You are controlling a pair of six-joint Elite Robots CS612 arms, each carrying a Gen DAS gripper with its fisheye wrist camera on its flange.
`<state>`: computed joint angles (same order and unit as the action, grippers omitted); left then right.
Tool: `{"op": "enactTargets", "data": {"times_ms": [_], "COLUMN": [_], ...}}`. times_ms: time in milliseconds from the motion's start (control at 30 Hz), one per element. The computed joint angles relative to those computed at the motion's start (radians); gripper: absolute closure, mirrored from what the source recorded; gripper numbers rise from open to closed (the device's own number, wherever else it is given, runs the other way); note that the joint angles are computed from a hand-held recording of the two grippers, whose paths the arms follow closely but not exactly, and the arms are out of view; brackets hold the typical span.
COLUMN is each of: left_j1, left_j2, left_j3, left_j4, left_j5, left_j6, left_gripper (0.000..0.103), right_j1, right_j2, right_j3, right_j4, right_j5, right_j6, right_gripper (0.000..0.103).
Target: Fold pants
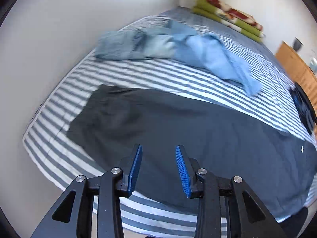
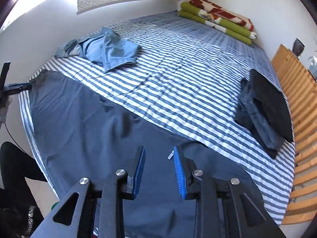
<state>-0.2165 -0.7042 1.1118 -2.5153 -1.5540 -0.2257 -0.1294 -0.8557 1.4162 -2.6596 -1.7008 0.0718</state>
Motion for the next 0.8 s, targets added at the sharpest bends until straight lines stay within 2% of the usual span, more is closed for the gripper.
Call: {"op": "enactTargets", "data": {"times_ms": [67,133,300,367,400,467,500,567,600,633,667,700,800], "left_j1": [0.031,0.047,0.073,0.071,0.073,0.081,0.087,0.101,0.109,0.115,0.121,0.126,0.132], "left_j2": [0.028,0.049,0.098,0.104,0.102,0.101,0.092,0.074,0.068,0.061,0.058,0.059,0.078], "left_j3": [-0.038,-0.059,-0.116,-0.120,-0.111,-0.104,-0.088,-0.061,-0.050,-0.037,-0.031,-0.030,-0.065], "left_j4": [0.030,0.036,0.096,0.105,0.085,0.045,0.008,-0.059,-0.093,-0.126,-0.148,-0.155,-0.100], "left_j5": [-0.007,-0.004,0.018,0.041,0.042,0.001,-0.024,-0.064,-0.080,-0.078,-0.075,-0.079,-0.096], "left_j6": [-0.033,-0.046,-0.050,-0.045,-0.040,-0.034,-0.027,-0.052,-0.071,-0.095,-0.115,-0.128,-0.115], "left_gripper": [0.065,0.065,0.065,0.066,0.066,0.066,0.066,0.061,0.051,0.041,0.038,0.037,0.037], "right_j1": [0.008,0.010,0.018,0.010,0.005,0.005,-0.002,-0.022,-0.024,-0.021,-0.015,-0.007,0.023], "right_j2": [0.048,0.098,0.216,0.265,0.295,0.334,0.339,0.323,0.307,0.293,0.280,0.270,0.260], "right_j3": [-0.076,-0.160,-0.344,-0.409,-0.451,-0.508,-0.515,-0.484,-0.455,-0.435,-0.415,-0.402,-0.395], "right_j4": [0.062,0.154,0.330,0.384,0.415,0.437,0.431,0.394,0.357,0.335,0.317,0.308,0.324], "right_j5": [0.037,0.081,0.165,0.221,0.222,0.130,0.121,0.203,0.213,0.208,0.204,0.203,0.200], "right_j6": [-0.007,-0.017,-0.067,-0.050,-0.030,0.013,0.058,0.112,0.126,0.121,0.100,0.075,0.001], "right_gripper": [0.076,0.076,0.077,0.077,0.077,0.077,0.077,0.077,0.077,0.077,0.077,0.077,0.077]}}
